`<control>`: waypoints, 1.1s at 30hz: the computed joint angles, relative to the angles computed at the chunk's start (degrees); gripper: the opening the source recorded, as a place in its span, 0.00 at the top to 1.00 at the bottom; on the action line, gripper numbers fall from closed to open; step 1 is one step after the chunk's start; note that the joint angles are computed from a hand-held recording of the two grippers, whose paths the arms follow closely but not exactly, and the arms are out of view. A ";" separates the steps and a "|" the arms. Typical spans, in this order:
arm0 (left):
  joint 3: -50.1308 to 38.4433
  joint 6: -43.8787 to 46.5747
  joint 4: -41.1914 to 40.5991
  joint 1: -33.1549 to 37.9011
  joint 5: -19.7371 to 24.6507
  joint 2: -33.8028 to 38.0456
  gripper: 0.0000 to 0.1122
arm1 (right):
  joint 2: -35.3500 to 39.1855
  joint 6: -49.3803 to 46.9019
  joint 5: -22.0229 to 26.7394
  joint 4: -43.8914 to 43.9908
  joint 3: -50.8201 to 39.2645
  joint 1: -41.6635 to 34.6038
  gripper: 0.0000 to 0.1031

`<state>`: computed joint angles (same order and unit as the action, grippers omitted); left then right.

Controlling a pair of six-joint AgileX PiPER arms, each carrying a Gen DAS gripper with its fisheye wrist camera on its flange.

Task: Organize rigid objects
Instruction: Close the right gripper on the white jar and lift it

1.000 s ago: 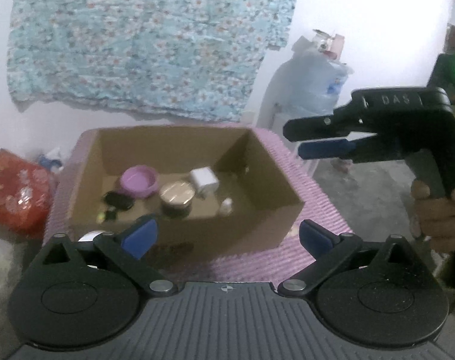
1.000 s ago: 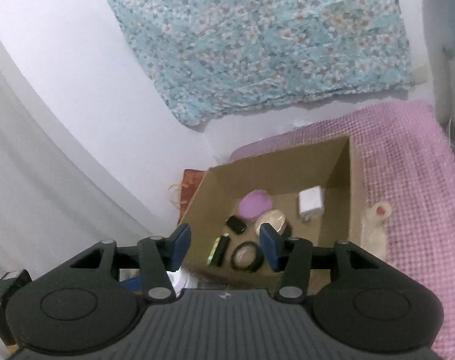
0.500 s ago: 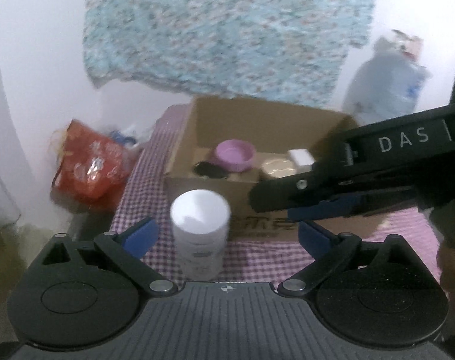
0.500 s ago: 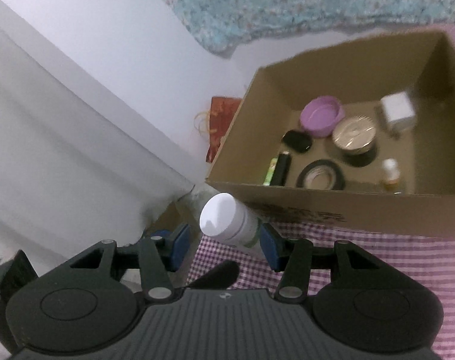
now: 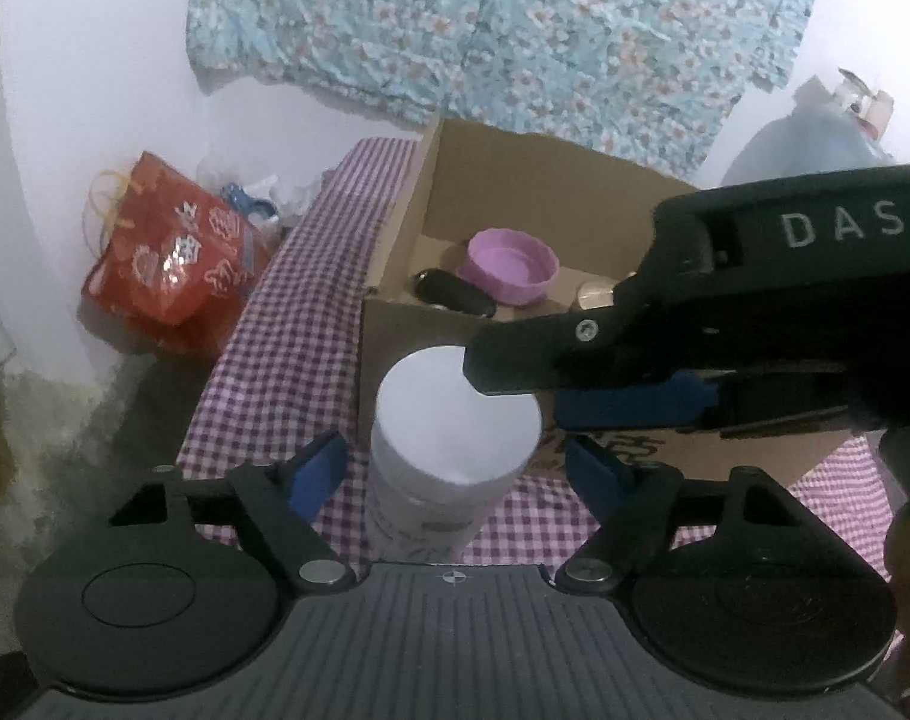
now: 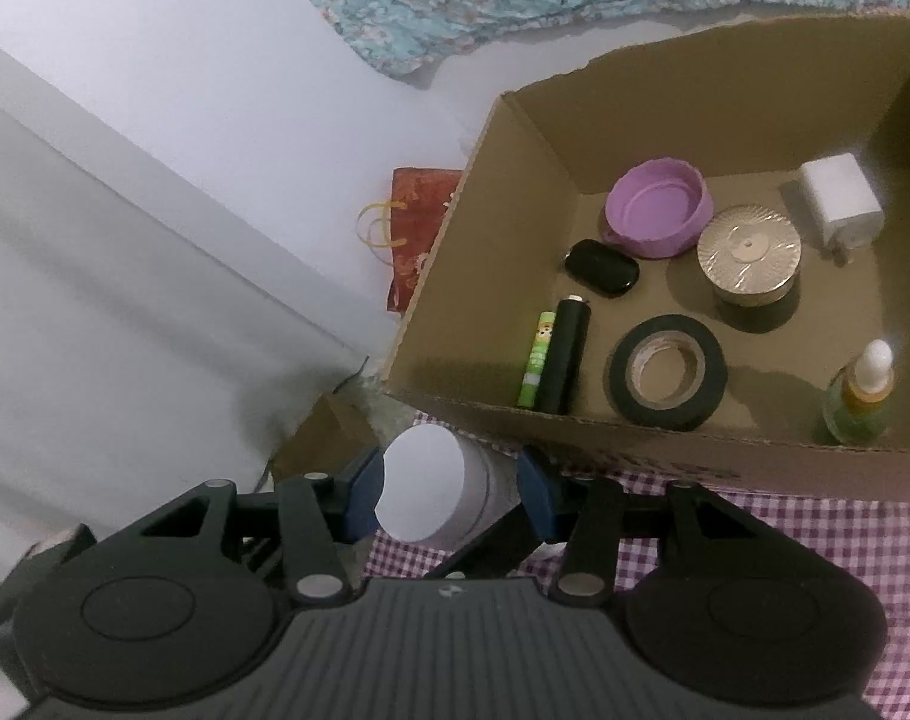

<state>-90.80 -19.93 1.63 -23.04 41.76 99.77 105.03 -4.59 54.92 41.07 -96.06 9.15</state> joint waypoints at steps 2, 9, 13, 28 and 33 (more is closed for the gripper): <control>0.18 1.07 -1.53 0.68 0.00 0.12 0.33 | 1.04 0.60 0.46 0.47 -0.88 0.06 0.52; 1.52 3.10 -6.27 2.61 -0.99 0.20 0.46 | 3.04 2.75 2.07 1.37 -2.92 0.26 0.58; 1.79 3.29 -5.91 2.31 -1.14 0.15 0.47 | 3.55 4.20 2.43 0.12 -3.84 0.66 0.58; 3.01 2.85 -4.04 1.75 -1.84 -1.03 0.52 | 4.09 6.58 4.11 -1.95 -6.02 1.19 0.63; 4.01 3.09 -3.72 1.40 -2.16 -2.46 0.53 | 2.90 6.67 4.29 -2.21 -5.36 1.25 0.63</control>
